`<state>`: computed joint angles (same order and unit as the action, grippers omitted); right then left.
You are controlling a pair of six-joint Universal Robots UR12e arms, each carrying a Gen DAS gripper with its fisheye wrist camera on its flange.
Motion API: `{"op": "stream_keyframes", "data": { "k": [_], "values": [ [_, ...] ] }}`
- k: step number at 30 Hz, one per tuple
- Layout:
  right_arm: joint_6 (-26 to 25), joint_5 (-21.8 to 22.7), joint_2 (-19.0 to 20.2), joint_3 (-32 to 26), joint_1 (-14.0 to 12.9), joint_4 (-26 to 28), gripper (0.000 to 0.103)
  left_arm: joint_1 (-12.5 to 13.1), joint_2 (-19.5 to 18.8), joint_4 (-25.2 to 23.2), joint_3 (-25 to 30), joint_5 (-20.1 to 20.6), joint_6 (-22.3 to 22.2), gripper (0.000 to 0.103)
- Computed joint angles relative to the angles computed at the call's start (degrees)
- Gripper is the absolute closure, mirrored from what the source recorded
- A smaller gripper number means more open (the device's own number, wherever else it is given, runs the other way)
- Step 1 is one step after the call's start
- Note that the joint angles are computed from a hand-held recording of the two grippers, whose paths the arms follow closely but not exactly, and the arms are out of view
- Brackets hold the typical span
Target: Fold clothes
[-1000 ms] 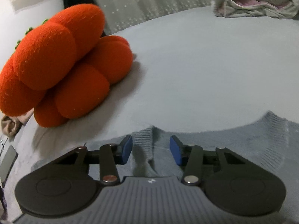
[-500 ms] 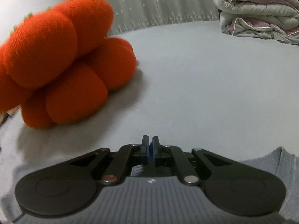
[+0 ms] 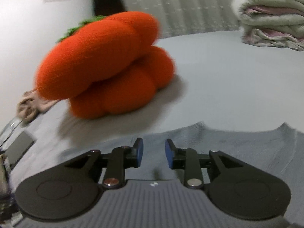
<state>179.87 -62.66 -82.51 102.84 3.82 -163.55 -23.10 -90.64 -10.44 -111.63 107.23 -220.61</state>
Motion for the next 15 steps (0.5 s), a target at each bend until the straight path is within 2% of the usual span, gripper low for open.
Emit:
{"op": "stream_keyframes", "data": {
  "k": [2, 8, 12, 15],
  "values": [
    [-1.8, 2.4, -1.0, 1.2, 0.6, -0.7, 0.073, 0.8, 0.9, -1.0, -0.6, 0.1, -2.8, 0.052],
    [-6.2, 9.0, -2.4, 3.1, 2.9, -0.8, 0.073, 2.0, 2.6, -4.6, -1.0, 0.5, -8.2, 0.053],
    [-12.3, 10.7, -2.4, 3.2, 4.7, 1.4, 0.073, 2.7, 3.3, -6.0, -1.4, -0.1, -10.0, 0.053],
    [-17.6, 10.4, -2.6, 3.6, 6.1, 3.8, 0.073, 3.1, 3.8, -7.0, -1.7, -0.5, -11.4, 0.053]
  ]
}}
